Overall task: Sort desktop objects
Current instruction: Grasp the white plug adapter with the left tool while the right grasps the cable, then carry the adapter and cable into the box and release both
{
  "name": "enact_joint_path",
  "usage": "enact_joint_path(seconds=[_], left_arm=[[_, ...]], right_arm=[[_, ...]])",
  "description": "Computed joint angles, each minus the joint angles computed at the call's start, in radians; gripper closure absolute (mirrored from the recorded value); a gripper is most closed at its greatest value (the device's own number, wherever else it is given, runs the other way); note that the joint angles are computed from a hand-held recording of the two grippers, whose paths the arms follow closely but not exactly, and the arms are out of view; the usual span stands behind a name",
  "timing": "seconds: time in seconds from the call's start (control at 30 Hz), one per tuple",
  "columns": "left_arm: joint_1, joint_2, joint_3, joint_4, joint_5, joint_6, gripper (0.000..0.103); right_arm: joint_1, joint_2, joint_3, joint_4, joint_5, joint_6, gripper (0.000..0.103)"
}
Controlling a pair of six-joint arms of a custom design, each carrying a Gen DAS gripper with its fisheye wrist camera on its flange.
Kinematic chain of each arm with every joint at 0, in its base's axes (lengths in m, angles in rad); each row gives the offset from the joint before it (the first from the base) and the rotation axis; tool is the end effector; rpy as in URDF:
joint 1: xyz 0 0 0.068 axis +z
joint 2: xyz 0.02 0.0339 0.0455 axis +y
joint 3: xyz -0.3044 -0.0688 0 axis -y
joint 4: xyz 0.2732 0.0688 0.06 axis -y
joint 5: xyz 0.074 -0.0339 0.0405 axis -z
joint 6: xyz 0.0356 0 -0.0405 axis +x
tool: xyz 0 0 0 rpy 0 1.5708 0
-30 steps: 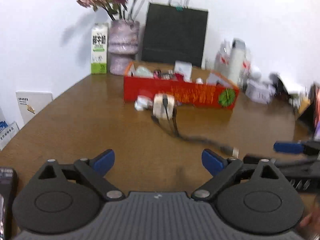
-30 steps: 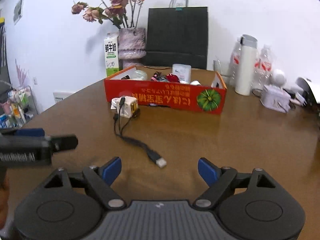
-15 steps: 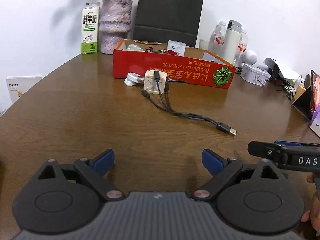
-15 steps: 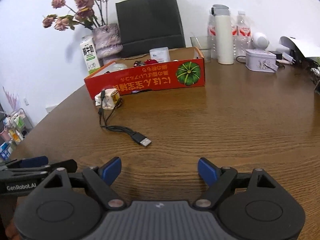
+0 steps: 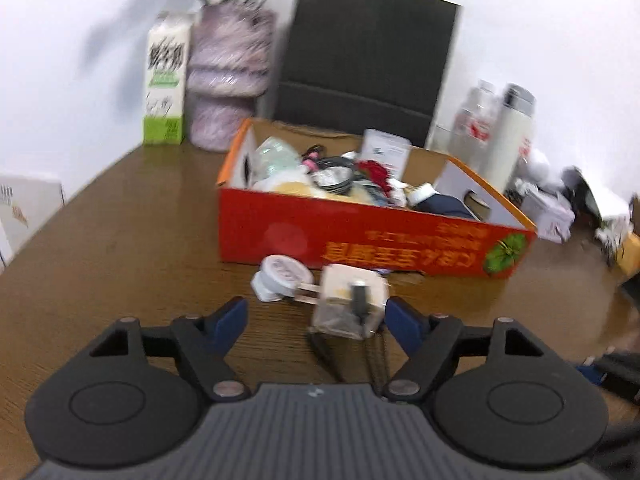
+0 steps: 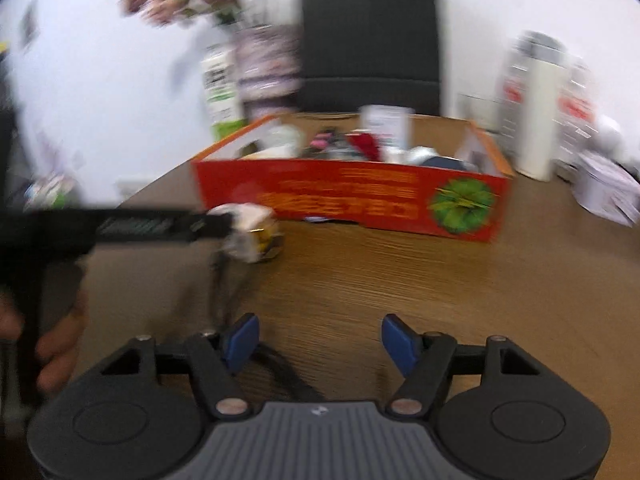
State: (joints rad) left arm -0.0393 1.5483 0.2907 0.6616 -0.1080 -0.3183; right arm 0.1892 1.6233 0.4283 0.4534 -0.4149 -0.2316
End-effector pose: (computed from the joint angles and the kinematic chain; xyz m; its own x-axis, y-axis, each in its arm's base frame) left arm 0.2449 -0.0058 0.1150 -0.5171 -0.2910 -0.8050 -0.2231 0.9537 -0.2015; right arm 0.2631 0.0650 0.1134 -0.5392 -0.3171 -0.7802 -0.6039 0.7913 0.0958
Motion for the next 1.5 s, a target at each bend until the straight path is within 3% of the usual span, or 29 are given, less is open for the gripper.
enact_joint_path(seconds=[0.07, 0.13, 0.23, 0.27, 0.37, 0.4, 0.57, 0.67, 0.8, 0.9, 0.97, 1.03, 1.1, 1.13, 1.2, 1.27, 1.3, 1.4, 1.5], left_arm=[[0.063, 0.013, 0.019, -0.006, 0.107, -0.01, 0.025], [0.07, 0.021, 0.042, -0.014, 0.141, 0.01, 0.025], [0.027, 0.067, 0.118, -0.065, 0.142, 0.068, 0.023], [0.005, 0.097, 0.153, -0.09, 0.124, 0.078, 0.025], [-0.078, 0.147, 0.202, -0.102, -0.026, 0.124, 0.049], [-0.082, 0.144, 0.199, -0.105, -0.026, 0.123, 0.05], [-0.073, 0.049, 0.138, -0.137, 0.006, 0.028, 0.05], [-0.105, -0.122, 0.032, -0.18, -0.015, -0.024, 0.051], [-0.258, -0.443, -0.127, -0.306, -0.045, -0.085, 0.05], [-0.402, -0.537, -0.191, -0.363, -0.071, -0.064, 0.05], [-0.512, -0.569, -0.22, -0.401, -0.179, -0.096, 0.054], [-0.617, -0.62, -0.246, -0.443, -0.293, -0.132, 0.046], [-0.758, -0.721, -0.273, -0.532, -0.451, -0.202, 0.011], [-0.848, -0.766, -0.272, -0.61, -0.545, -0.266, 0.008], [-1.03, -0.705, -0.219, -0.786, -0.72, -0.51, 0.006], [-1.091, -0.558, -0.15, -0.888, -0.705, -0.727, 0.007], [-1.086, -0.537, -0.147, -0.877, -0.678, -0.743, 0.008], [-1.04, -0.459, -0.181, -0.685, -0.63, -0.739, 0.011], [-0.983, -0.47, -0.268, -0.388, -0.554, -0.641, 0.006]], right_arm=[[0.05, 0.046, 0.025, 0.0, 0.002, -0.04, 0.039], [0.101, 0.09, 0.055, -0.007, 0.021, -0.054, 0.047], [0.136, 0.103, 0.038, 0.055, 0.035, -0.071, 0.073], [0.128, 0.095, 0.034, 0.044, 0.015, -0.087, 0.088], [0.118, 0.038, 0.012, -0.012, 0.039, -0.149, 0.099], [0.107, 0.017, -0.002, -0.025, 0.04, -0.156, 0.1], [-0.044, -0.087, -0.078, -0.098, -0.02, -0.213, 0.101], [-0.166, -0.136, -0.116, -0.122, -0.046, -0.237, 0.101], [-0.276, -0.139, -0.111, -0.151, -0.093, -0.201, 0.101], [-0.327, -0.176, -0.143, -0.164, -0.191, -0.187, 0.1], [-0.321, -0.203, -0.165, -0.151, -0.197, -0.188, 0.096], [-0.33, -0.256, -0.196, -0.145, -0.193, -0.198, 0.09], [-0.373, -0.3, -0.218, -0.15, -0.22, -0.217, 0.081], [-0.397, -0.326, -0.225, -0.17, -0.242, -0.237, 0.076], [-0.448, -0.359, -0.238, -0.208, -0.268, -0.291, 0.054], [-0.5, -0.394, -0.268, -0.229, -0.274, -0.353, 0.054], [-0.515, -0.401, -0.279, -0.233, -0.268, -0.377, 0.054], [-0.546, -0.38, -0.303, -0.216, -0.246, -0.395, 0.054], [-0.551, -0.352, -0.31, -0.219, -0.255, -0.37, 0.054]])
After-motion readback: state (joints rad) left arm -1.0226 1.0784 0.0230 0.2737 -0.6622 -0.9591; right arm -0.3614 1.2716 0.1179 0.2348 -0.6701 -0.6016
